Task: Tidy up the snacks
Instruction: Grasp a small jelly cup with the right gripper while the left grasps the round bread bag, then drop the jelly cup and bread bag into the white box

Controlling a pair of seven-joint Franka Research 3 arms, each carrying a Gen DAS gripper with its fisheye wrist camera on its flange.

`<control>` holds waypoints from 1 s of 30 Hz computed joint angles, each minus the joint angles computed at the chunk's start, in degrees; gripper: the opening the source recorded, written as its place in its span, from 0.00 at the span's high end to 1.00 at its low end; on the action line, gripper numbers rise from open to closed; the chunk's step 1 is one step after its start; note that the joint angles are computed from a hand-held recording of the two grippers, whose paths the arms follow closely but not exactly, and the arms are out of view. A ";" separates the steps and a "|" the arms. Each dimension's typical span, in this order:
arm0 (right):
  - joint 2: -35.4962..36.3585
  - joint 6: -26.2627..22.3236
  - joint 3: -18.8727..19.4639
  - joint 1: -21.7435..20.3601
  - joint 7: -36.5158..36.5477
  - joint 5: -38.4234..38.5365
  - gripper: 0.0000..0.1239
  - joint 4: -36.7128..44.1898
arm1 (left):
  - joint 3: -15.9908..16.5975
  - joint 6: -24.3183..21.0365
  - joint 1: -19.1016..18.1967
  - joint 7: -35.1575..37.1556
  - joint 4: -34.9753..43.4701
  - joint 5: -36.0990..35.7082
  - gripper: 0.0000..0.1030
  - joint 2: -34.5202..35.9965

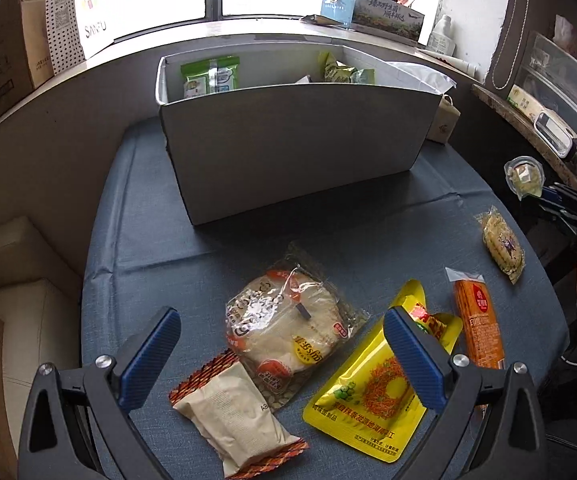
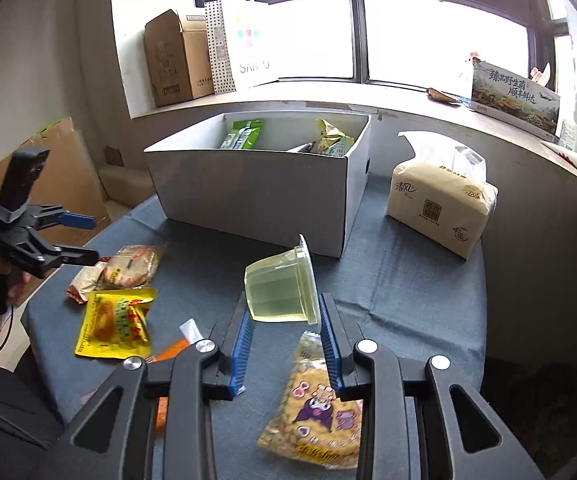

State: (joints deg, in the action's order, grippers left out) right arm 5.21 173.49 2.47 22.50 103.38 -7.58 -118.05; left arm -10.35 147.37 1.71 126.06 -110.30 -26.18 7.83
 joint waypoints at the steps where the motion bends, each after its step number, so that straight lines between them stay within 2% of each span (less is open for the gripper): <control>1: -0.84 0.69 -1.23 1.46 4.87 -3.98 0.73 -0.88 | 0.16 -1.51 -0.53 -1.82 1.89 2.20 0.00 1.73; 4: -3.50 2.36 -0.10 1.40 9.38 -5.68 0.73 -3.91 | 1.10 -3.53 -2.73 -11.16 5.45 13.03 0.00 5.65; 5: -3.56 2.56 0.23 1.35 12.23 -8.15 0.73 -4.05 | 1.01 -4.59 -2.88 -12.86 6.28 14.86 0.00 6.55; 8: -3.81 3.09 1.61 0.64 12.00 -7.84 0.73 -4.67 | 1.30 -3.55 -3.49 -16.83 6.24 19.55 0.02 7.84; 9: -3.73 3.50 2.08 0.38 10.74 -6.38 0.73 -4.90 | -0.05 -4.23 -1.96 -15.75 6.55 17.45 0.05 8.25; 11: -3.47 3.64 2.61 0.21 9.77 -4.40 0.73 -4.93 | -1.09 -1.98 -0.80 -13.66 5.30 16.04 0.19 7.56; 12: -3.36 3.59 2.90 0.20 8.87 -2.91 0.72 -4.93 | -1.71 -2.80 0.00 -12.62 5.64 14.26 0.21 7.59; 15: -2.63 4.12 3.24 0.57 6.49 0.22 0.73 -4.59 | -2.78 -0.41 1.63 -9.41 3.85 9.15 0.22 5.99; 16: -2.50 3.72 2.24 1.39 9.45 -3.23 0.73 -4.21 | -3.63 0.75 2.78 -6.58 2.61 5.16 0.22 4.67; 18: -2.35 4.31 2.61 1.61 8.66 -2.11 0.73 -3.99 | -5.16 1.52 4.80 1.39 0.94 -5.70 0.22 1.68; 21: -1.74 4.60 1.84 2.69 10.31 -3.70 0.73 -2.52 | -4.98 4.28 4.70 11.52 -1.10 -17.76 0.22 -3.21; 25: 0.84 5.27 1.61 3.29 8.87 -0.77 0.73 2.44 | -2.79 4.79 2.83 18.47 3.66 -28.12 0.22 -4.52; 28: 3.97 5.10 -1.90 5.79 11.09 -1.49 0.73 8.90 | -1.31 6.45 0.40 16.84 11.10 -26.65 0.22 -0.91; 30: 6.73 2.89 -3.45 6.68 11.28 -1.29 0.72 14.73 | -1.29 5.77 -0.15 13.31 17.84 -24.15 0.22 3.41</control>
State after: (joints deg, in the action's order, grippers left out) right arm 11.94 176.38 -0.98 29.18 114.66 -8.87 -103.33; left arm -11.63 153.14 1.56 139.37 -92.46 -50.33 11.24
